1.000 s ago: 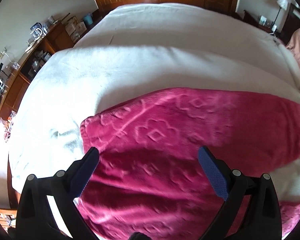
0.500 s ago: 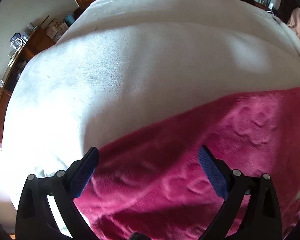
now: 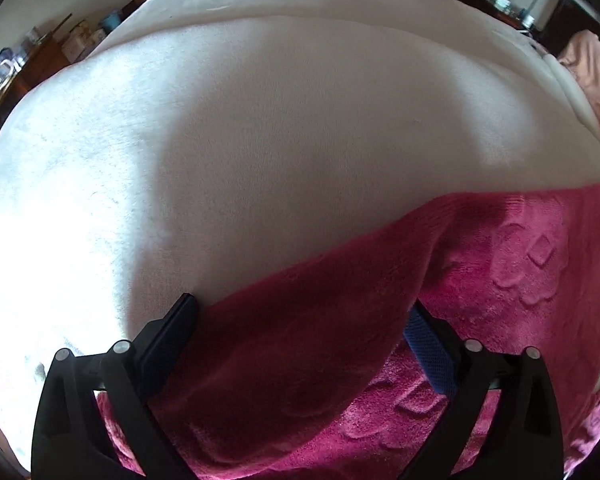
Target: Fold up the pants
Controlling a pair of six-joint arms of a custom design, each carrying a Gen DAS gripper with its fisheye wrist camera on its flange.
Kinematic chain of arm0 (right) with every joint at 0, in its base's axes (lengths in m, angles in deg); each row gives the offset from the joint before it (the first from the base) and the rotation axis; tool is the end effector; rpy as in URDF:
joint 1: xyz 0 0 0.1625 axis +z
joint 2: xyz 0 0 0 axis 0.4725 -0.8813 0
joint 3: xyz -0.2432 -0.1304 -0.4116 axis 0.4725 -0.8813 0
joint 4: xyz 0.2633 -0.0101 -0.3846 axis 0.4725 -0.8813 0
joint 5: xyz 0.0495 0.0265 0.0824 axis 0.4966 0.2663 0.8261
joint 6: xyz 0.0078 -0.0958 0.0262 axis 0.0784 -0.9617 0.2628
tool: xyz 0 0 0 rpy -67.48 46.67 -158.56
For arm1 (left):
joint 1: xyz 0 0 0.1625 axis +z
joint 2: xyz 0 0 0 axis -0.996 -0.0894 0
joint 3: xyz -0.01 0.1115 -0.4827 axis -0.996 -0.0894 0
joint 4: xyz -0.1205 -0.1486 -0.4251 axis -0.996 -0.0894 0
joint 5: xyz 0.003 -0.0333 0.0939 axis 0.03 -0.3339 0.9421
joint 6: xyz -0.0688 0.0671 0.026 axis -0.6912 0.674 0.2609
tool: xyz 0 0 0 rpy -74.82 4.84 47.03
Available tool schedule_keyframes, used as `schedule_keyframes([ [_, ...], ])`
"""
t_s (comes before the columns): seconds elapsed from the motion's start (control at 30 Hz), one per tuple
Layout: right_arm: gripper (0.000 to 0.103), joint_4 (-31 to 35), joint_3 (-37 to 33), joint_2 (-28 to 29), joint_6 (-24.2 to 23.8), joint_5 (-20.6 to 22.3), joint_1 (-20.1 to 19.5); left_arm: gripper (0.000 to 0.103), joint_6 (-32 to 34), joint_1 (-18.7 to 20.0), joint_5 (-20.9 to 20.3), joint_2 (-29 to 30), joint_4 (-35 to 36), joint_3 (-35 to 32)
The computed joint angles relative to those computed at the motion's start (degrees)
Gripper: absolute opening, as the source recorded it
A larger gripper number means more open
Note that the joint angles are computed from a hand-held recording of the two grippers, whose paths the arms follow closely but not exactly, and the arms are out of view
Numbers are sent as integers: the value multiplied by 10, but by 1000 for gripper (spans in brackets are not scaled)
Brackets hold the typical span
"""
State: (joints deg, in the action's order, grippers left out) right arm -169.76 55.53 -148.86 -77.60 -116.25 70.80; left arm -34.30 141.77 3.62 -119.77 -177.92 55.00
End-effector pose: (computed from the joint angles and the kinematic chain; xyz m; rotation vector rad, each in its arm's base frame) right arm 0.1286 -0.4750 0.4468 -0.1452 -2.1829 0.6367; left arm -0.2571 -0.7616 0.1079 0.4056 2.3694 -0.2467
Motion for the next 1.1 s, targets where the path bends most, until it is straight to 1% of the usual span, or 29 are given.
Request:
schedule_keyframes([
  [0.03,100,-2,0,0,-2,-2,1,88,9,2,-4,-2,-5,3],
  [0.07,100,-3,1,1,-2,-4,2,84,19,3,-14,-4,-7,0],
  [0.13,100,-5,3,-1,-2,-8,3,65,33,5,-31,-11,-18,5],
  [0.17,100,-6,3,-2,-1,-9,2,61,32,4,-36,-12,-16,3],
  [0.23,100,-5,2,-7,0,-6,-5,43,31,5,-45,-20,-20,9],
  [0.33,100,-16,-6,-18,-3,-2,-25,31,24,6,-53,-40,-39,28],
  [0.4,100,-28,-15,-23,-12,2,-41,26,21,4,-61,-62,-56,48],
  [0.47,100,-35,-28,-25,-25,6,-59,24,18,2,-73,-82,-67,66],
  [0.53,100,-38,-49,-25,-40,19,-82,23,13,-7,-75,-103,-72,87],
  [0.6,100,-38,-74,-22,-53,37,-108,23,19,-13,-66,-115,-76,104],
  [0.67,100,-29,-103,-15,-54,58,-134,23,13,-21,-54,-120,-73,117],
  [0.7,100,-18,-126,-11,-47,78,-153,22,1,-28,-48,-125,-69,126],
  [0.83,100,25,-221,18,-3,135,-217,22,-32,-47,-29,-142,-50,141],
  [0.93,100,57,-293,51,22,158,-254,22,-64,-62,-16,-149,-27,146],
  [0.97,95,67,-315,62,29,163,-264,21,-75,-68,-13,-135,-20,133],
  [1.0,90,86,-343,76,45,170,-275,21,-86,-74,-9,-139,-12,135],
  [1.07,82,119,-388,98,78,188,-295,21,-108,-84,-4,-139,4,133],
  [1.1,81,139,-412,110,98,202,-306,21,-118,-89,-1,-142,11,136],
])
